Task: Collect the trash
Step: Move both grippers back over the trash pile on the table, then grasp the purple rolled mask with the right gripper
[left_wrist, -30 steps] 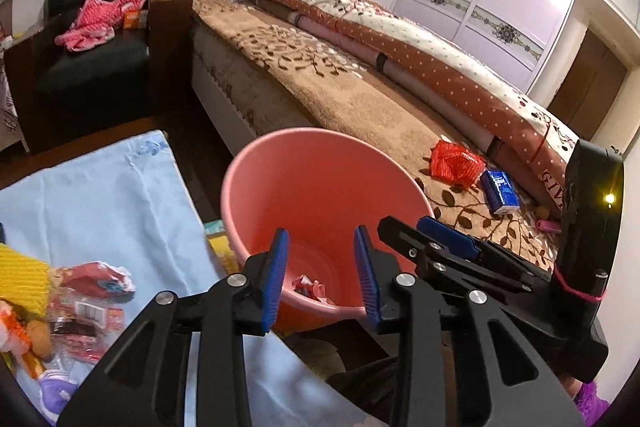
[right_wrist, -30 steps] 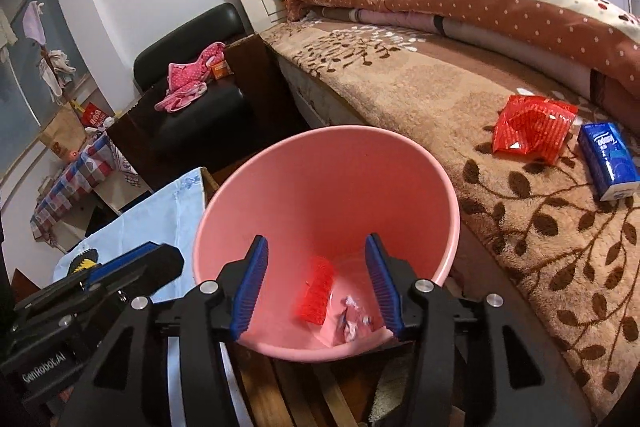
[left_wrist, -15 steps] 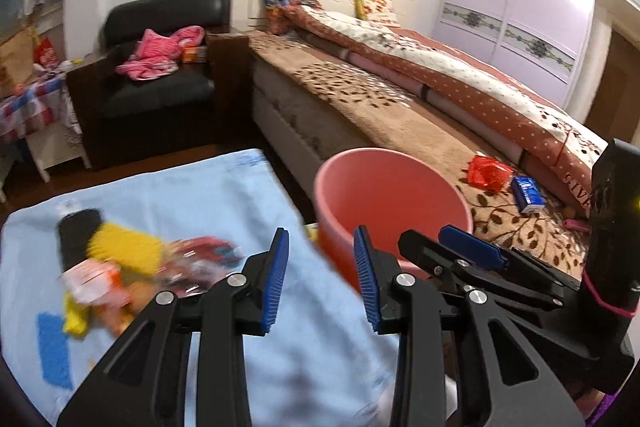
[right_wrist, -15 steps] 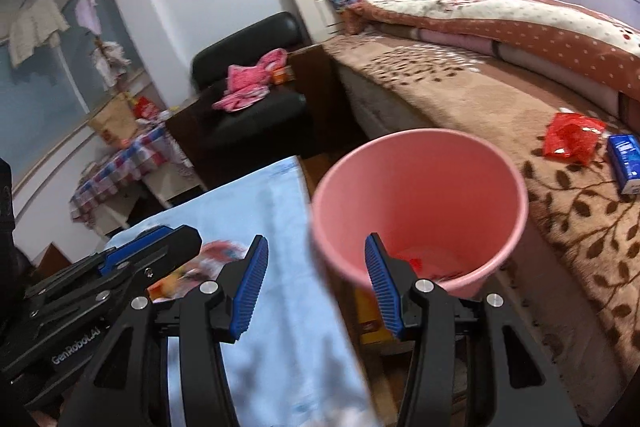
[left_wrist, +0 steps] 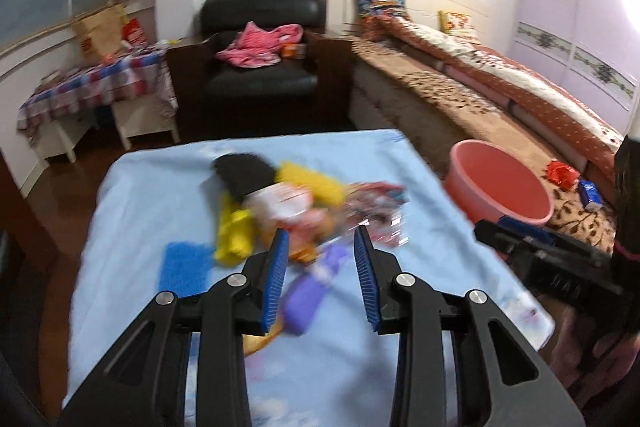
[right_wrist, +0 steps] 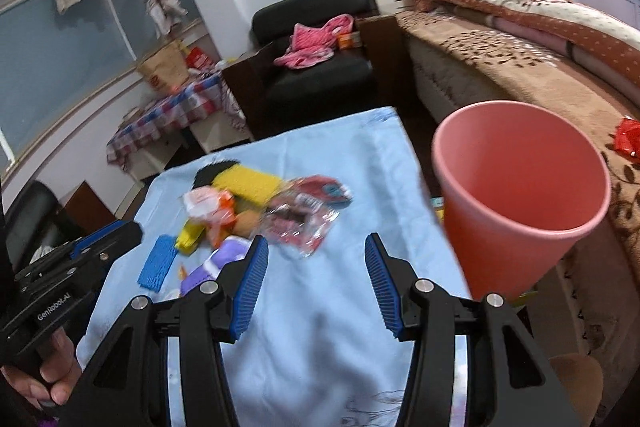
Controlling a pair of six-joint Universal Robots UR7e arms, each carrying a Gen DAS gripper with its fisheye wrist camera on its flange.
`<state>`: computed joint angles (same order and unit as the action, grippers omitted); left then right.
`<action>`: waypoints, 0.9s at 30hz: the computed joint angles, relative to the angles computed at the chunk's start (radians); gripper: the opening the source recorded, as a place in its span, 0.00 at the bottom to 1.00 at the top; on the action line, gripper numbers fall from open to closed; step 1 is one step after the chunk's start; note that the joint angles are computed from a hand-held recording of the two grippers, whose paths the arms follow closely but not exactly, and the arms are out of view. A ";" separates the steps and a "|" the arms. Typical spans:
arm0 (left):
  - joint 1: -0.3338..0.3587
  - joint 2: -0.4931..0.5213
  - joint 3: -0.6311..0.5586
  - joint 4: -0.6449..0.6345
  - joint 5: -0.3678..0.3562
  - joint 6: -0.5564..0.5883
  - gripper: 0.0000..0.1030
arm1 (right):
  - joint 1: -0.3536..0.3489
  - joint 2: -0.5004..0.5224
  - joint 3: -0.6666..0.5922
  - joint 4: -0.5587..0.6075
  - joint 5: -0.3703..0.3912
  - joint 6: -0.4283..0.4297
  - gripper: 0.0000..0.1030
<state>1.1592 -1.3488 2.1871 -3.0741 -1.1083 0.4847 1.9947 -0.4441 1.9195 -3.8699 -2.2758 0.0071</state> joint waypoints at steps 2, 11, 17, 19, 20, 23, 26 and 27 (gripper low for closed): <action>0.029 -0.026 0.004 0.011 0.008 0.007 0.33 | 0.002 0.009 -0.008 0.017 0.006 0.000 0.49; 0.130 -0.090 0.004 0.142 0.000 -0.017 0.33 | -0.014 0.032 -0.042 0.114 0.060 0.013 0.49; 0.129 -0.067 0.000 0.207 -0.032 0.024 0.33 | -0.017 0.042 -0.061 0.158 0.076 0.017 0.49; 0.122 -0.041 -0.003 0.199 -0.018 0.043 0.33 | -0.016 0.046 -0.066 0.168 0.074 0.015 0.49; 0.120 -0.026 -0.007 0.192 -0.010 0.055 0.33 | -0.015 0.047 -0.069 0.174 0.074 0.016 0.49; 0.120 0.012 -0.014 0.160 0.002 0.095 0.33 | -0.019 0.046 -0.075 0.206 0.090 0.036 0.49; 0.117 0.042 -0.011 0.127 0.032 0.132 0.33 | -0.022 0.044 -0.086 0.244 0.111 0.057 0.49; 0.116 0.050 -0.009 0.113 0.045 0.145 0.32 | -0.023 0.043 -0.092 0.262 0.121 0.064 0.49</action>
<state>1.2754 -1.2983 2.1780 -2.9609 -1.0630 0.6293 1.9718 -0.4015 1.8278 -3.6076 -2.1551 0.0706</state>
